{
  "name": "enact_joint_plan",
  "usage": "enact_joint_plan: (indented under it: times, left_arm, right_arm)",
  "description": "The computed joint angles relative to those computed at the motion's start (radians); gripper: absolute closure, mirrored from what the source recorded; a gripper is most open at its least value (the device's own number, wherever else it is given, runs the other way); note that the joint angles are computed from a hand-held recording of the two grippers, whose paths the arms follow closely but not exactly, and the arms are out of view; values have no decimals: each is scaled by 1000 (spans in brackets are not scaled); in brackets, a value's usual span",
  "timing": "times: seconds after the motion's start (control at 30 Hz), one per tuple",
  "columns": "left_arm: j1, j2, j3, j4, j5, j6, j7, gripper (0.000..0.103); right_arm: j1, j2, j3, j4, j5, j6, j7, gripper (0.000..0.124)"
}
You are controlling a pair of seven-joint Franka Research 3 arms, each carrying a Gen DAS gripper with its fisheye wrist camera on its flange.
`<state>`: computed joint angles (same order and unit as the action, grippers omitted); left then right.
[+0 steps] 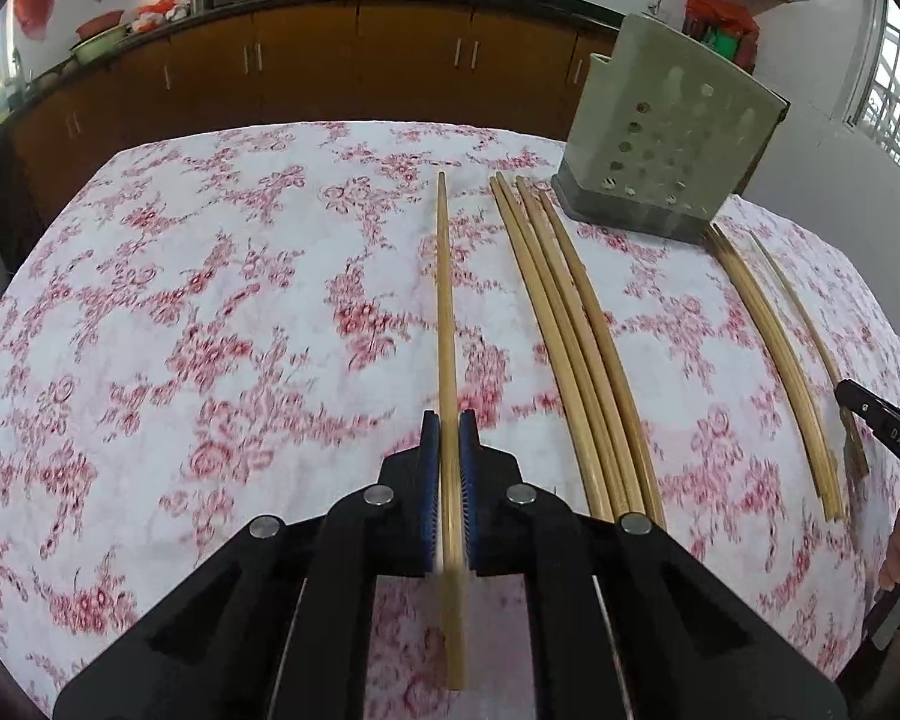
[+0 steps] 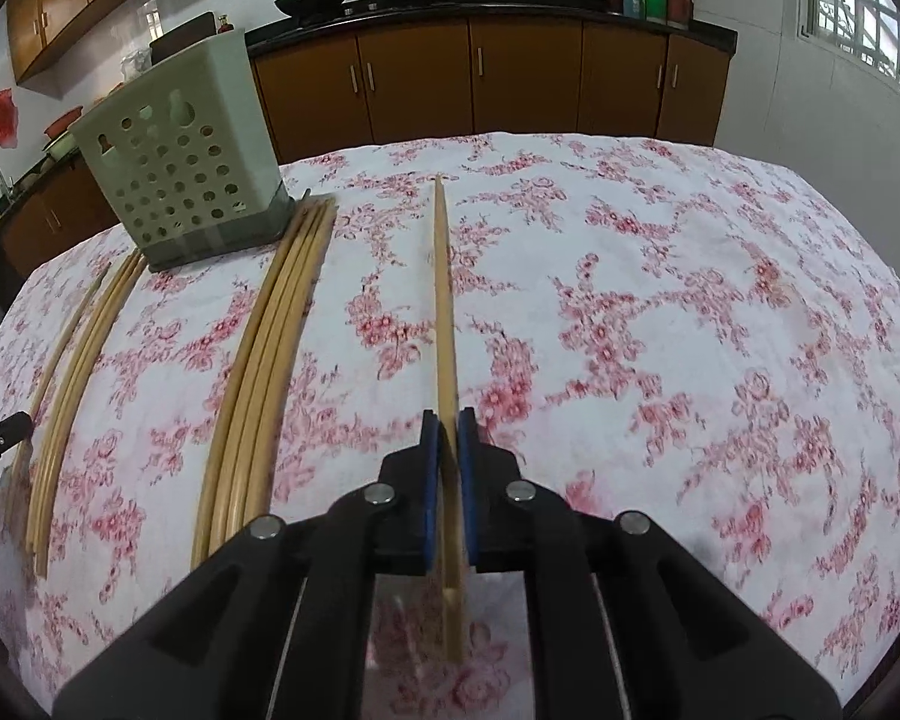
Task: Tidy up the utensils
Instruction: 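Lift the held chopsticks off the cloth with both tools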
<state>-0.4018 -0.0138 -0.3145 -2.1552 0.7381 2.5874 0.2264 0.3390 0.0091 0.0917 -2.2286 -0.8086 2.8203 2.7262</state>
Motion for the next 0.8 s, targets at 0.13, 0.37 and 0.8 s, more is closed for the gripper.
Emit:
enact_joint_plan:
  times: [0.13,0.37,0.8]
  left_arm:
    - [-8,-6,-10,-6,49,-24,-47,95]
    - [-5,-10,-5,-11,43,-7,-54,95]
    - [-15,24,4,55,-6,-78,63,96]
  right_arm:
    - [-5,-20,4,-25,-13,7,14,115]
    - [-16,-24,12,-30,-18,12,25,116]
    - [-19,-33,11,-20,-41,-2,33,116]
